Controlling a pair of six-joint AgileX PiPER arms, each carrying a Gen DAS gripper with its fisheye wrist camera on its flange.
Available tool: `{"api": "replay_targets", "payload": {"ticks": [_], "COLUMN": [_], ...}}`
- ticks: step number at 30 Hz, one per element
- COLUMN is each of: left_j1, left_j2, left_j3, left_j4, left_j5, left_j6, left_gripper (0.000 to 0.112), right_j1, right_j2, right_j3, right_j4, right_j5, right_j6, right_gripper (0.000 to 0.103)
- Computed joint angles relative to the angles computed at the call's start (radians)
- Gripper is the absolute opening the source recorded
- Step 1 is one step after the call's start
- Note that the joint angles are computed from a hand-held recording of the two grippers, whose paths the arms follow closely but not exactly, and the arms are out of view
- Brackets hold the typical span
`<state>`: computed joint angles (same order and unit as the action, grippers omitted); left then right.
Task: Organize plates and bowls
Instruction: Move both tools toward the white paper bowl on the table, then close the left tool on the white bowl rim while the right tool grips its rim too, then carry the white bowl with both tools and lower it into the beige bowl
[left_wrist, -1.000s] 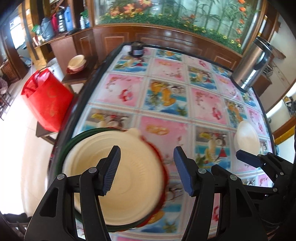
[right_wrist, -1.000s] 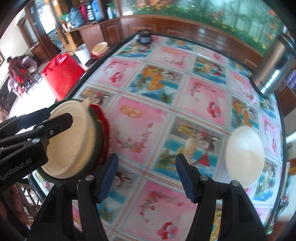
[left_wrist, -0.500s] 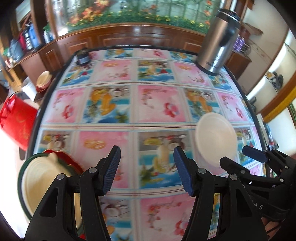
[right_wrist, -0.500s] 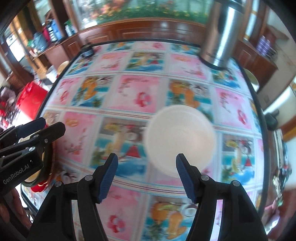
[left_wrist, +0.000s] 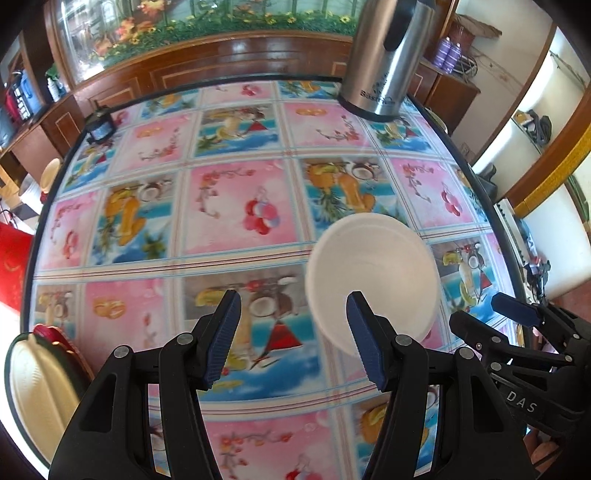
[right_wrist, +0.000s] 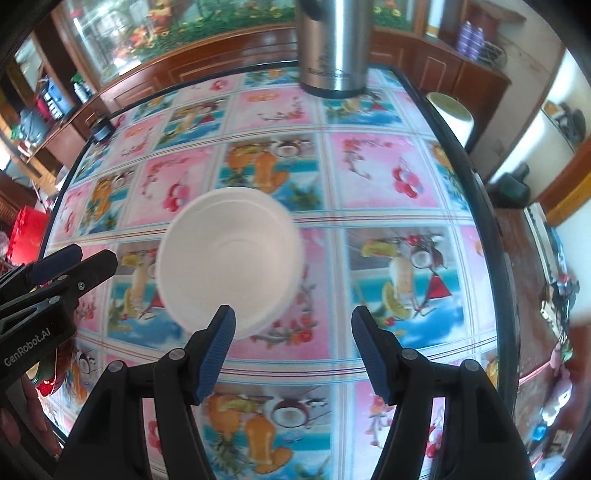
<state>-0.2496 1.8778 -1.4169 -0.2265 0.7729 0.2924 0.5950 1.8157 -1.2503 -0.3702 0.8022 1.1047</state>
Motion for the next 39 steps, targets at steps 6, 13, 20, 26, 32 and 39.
{"api": "replay_targets", "payload": {"ticks": [6, 13, 20, 26, 32, 39], "left_j1": [-0.041, -0.068, -0.077, -0.068, -0.062, 0.000], "left_j2": [0.078, 0.156, 0.218, 0.267, 0.229, 0.142], "left_j3": [-0.053, -0.098, -0.137, -0.181, -0.145, -0.078], "left_j4": [0.034, 0.091, 0.122, 0.065, 0.041, 0.003], "left_j5": [0.016, 0.020, 0.033, 0.084, 0.081, 0.074], "left_j6": [-0.071, -0.145, -0.169, -0.105, -0.059, 0.001], "left_gripper": [0.060, 0.060, 0.060, 0.030, 0.025, 0.025], "right_j1": [-0.068, -0.125, -0.167, -0.207, -0.195, -0.146], "right_j2": [-0.005, 0.053, 0.112, 0.147, 0.116, 0.083], "right_j3": [0.043, 0.013, -0.021, -0.018, -0.004, -0.025], "right_j4": [0.070, 0.159, 0.252, 0.402, 0.432, 0.387], "right_j5": [-0.086, -0.131, -0.154, -0.199, -0.202, -0.177], "right_j6": [-0.077, -0.205, -0.348, -0.516, -0.541, -0.492], "right_gripper": [0.066, 0.066, 0.056, 0.016, 0.014, 0.014]}}
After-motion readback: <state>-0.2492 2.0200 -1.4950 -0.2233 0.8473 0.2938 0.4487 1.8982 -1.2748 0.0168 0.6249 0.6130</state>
